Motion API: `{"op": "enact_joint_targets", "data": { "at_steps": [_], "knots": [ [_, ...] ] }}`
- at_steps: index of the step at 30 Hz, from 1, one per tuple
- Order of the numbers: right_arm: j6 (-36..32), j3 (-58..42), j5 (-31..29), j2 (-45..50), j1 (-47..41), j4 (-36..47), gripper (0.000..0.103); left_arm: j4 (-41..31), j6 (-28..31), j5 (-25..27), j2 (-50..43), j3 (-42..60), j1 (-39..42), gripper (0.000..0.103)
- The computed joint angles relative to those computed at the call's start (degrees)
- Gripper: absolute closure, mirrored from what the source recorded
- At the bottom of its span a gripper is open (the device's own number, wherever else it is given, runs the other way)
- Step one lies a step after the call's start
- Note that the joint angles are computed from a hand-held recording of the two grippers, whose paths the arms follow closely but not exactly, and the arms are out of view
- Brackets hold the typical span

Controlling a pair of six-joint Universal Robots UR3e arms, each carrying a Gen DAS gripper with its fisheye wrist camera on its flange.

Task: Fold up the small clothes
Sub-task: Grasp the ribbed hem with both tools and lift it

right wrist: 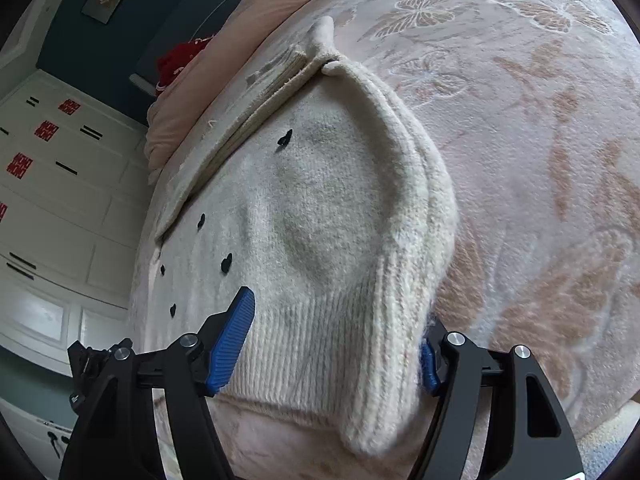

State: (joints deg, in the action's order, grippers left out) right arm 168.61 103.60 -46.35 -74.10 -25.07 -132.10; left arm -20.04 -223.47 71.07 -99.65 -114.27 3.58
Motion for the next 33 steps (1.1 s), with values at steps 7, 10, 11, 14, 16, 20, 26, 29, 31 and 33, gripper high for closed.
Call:
{"op": "enact_joint_targets", "data": {
  "at_steps": [7, 10, 11, 14, 16, 20, 26, 29, 31, 33],
  "knots": [
    [1.55, -4.51, -4.82, 0.91, 1.70, 4.30, 0.092, -11.62, 3.18, -0.92, -5.66, 12.32, -1.78, 0.087],
    [-2.46, -2.91, -6.60, -4.43, 1.35, 6.54, 0.093, -15.00, 3.16, 3.94, -2.13, 11.88, -3.71, 0.089],
    [-4.55, -2.46, -6.17, -6.89, 0.66, 8.81, 0.093, -16.52, 4.08, 5.80, 0.15, 11.52, -4.74, 0.089],
    [-11.41, -2.12, -5.51, -13.91, -1.50, 17.04, 0.094, -18.13, 3.45, 4.63, 7.69, 7.83, -4.78, 0.091],
    [-17.83, -2.25, -5.77, -18.61, -4.19, 24.76, 0.094, -21.19, 4.02, 4.51, 12.20, 7.21, -5.76, 0.091],
    [-36.07, -3.11, -11.87, -28.16, -10.96, 46.09, 0.094, -34.13, 7.14, 4.10, 25.04, 5.58, -8.15, 0.091],
    [-56.30, 1.59, -20.14, -39.46, -26.23, 65.93, 0.093, -48.54, 4.87, 3.51, 40.86, -2.24, -13.80, 0.095],
    [-55.54, 5.69, -20.49, -39.21, -25.48, 62.66, 0.092, -43.75, 0.32, -0.19, 44.48, -10.19, -14.62, 0.095],
    [-53.39, 6.13, -18.83, -37.64, -23.70, 60.26, 0.091, -38.52, -1.85, -2.25, 44.51, -14.13, -14.36, 0.094],
    [-51.02, 6.19, -18.07, -36.75, -22.31, 58.85, 0.087, -32.69, -4.37, -0.73, 41.40, -15.45, -16.26, 0.093]
  ]
}}
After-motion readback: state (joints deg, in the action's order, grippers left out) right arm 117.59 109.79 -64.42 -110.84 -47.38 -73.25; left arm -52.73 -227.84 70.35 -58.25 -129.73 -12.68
